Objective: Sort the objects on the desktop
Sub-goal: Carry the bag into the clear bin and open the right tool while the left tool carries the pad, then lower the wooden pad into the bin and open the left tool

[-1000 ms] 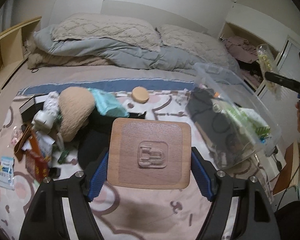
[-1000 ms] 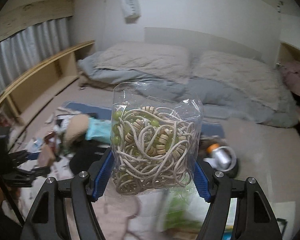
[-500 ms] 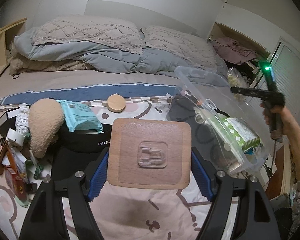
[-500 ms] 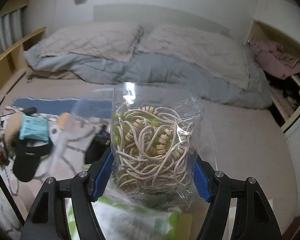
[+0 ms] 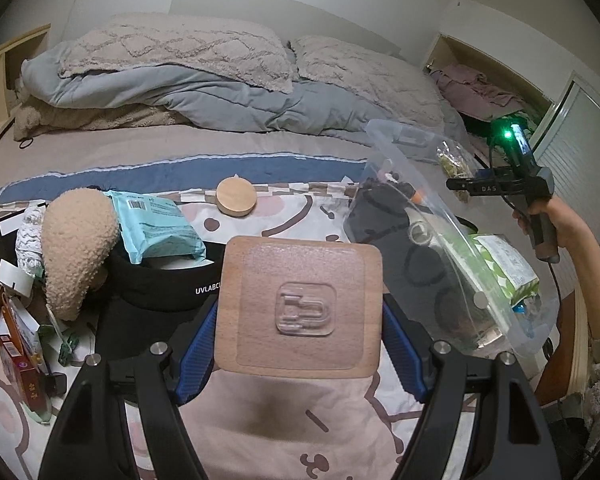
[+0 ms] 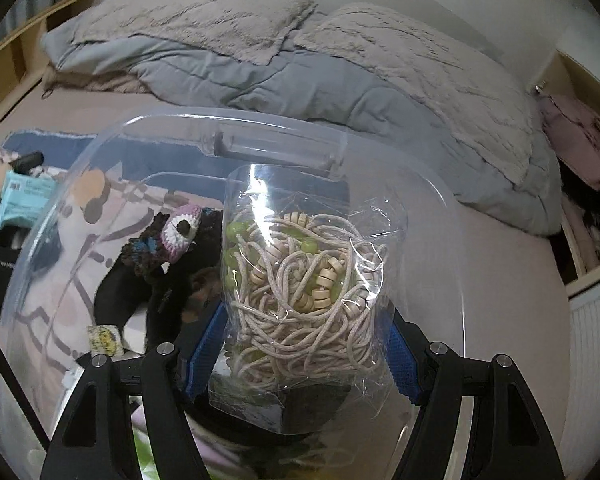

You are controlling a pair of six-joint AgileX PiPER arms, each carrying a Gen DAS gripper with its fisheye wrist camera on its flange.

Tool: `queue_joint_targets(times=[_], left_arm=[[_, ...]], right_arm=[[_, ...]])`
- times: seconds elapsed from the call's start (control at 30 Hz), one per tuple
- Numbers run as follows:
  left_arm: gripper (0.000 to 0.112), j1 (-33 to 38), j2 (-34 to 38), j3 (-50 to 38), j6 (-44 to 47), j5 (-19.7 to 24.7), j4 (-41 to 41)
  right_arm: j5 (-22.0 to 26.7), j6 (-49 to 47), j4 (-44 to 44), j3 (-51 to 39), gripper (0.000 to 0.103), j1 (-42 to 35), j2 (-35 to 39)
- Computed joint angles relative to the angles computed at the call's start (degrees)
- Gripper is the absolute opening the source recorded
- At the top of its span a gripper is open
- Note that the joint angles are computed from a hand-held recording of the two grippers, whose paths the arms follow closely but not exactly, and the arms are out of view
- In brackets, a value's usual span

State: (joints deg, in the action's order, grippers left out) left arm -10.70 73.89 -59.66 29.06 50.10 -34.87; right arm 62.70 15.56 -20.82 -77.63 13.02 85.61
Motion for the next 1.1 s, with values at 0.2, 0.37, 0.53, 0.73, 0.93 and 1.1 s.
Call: queue_joint_targets(times=[0.2,0.37,0.53,0.73,0.93,1.1], left_arm=[[0.076,0.2,1.0,-0.3,0.6,-0.3,0.0],[0.076,-0.2,1.6,-0.5,0.7,-0.4,-0.1],[0.076,-2.1,1.8,-1.5,-0.2,-0.2,-0.5],[0.076,-10.1,1.8,-4.0,-7.7,-2.1,3.5],[0.076,-17.1,3.4,-9.5,-15.2,-3.1,7.3],[0.076,-24.7,8.3,-18.3,-23.8,-3.7,14.3]], right_arm=[[3.4,6.8,-14.2,1.4,0.097,3.7,3.0],[3.3,6.7,-13.9,2.2,0.096,4.0,0.2],[2.1,7.5,-11.9,3.3,0.096,4.6,-4.3],[-1.5,9.9,-8.4,6.7,0.097,5.9,-12.5],[-3.9,10.5,-6.5,10.3,0.1,9.0,-19.2],[-6.3,12.1,-4.6,13.1,0.103,8.9,-24.2]])
